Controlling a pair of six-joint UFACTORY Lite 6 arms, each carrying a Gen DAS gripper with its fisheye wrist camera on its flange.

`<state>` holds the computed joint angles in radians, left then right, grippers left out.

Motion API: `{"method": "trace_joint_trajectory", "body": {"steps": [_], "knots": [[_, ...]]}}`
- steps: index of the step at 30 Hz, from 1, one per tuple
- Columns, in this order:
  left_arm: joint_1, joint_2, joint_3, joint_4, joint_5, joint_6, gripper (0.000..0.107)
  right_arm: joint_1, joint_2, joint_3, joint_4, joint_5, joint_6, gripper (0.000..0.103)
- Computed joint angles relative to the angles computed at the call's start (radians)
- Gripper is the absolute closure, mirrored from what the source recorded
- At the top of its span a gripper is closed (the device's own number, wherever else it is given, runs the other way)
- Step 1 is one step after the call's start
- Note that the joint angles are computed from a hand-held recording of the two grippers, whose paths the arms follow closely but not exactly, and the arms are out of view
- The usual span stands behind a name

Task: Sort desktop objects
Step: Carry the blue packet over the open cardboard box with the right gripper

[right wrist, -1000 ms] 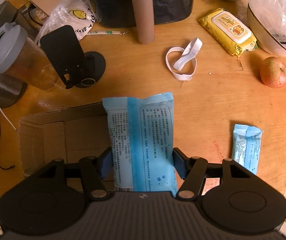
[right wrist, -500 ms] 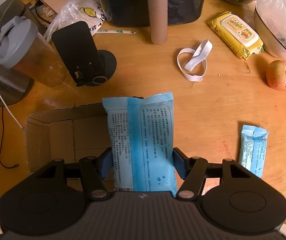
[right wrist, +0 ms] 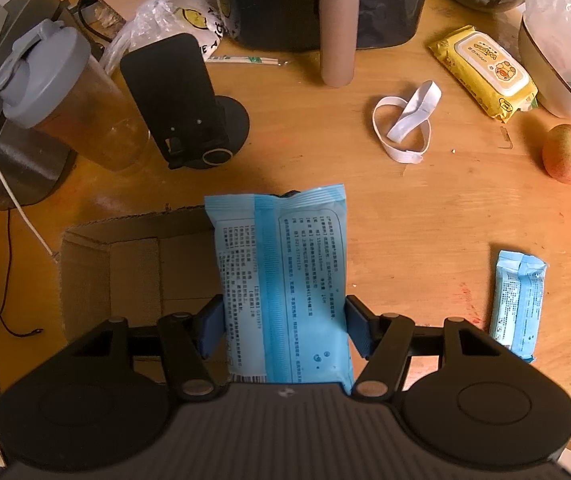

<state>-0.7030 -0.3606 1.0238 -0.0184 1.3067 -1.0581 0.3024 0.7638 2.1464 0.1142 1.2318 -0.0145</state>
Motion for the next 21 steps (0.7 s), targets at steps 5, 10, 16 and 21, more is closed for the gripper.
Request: {"method": "trace_joint_trajectory", "body": {"steps": [5, 10, 16, 21], "knots": [[0.013, -0.017, -0.013, 0.0, 0.003, 0.007, 0.004, 0.018, 0.012, 0.017, -0.004, 0.004, 0.014, 0.042], [0.029, -0.022, -0.019, -0.003, 0.003, 0.021, 0.004, 0.033, 0.028, 0.041, -0.006, 0.01, 0.027, 0.042], [0.047, -0.029, -0.028, -0.008, 0.001, 0.04, 0.004, 0.05, 0.036, 0.055, -0.008, 0.013, 0.039, 0.042], [0.059, -0.039, -0.036, -0.01, 0.003, 0.051, 0.004, 0.064, 0.04, 0.06, -0.005, 0.014, 0.048, 0.042]]}}
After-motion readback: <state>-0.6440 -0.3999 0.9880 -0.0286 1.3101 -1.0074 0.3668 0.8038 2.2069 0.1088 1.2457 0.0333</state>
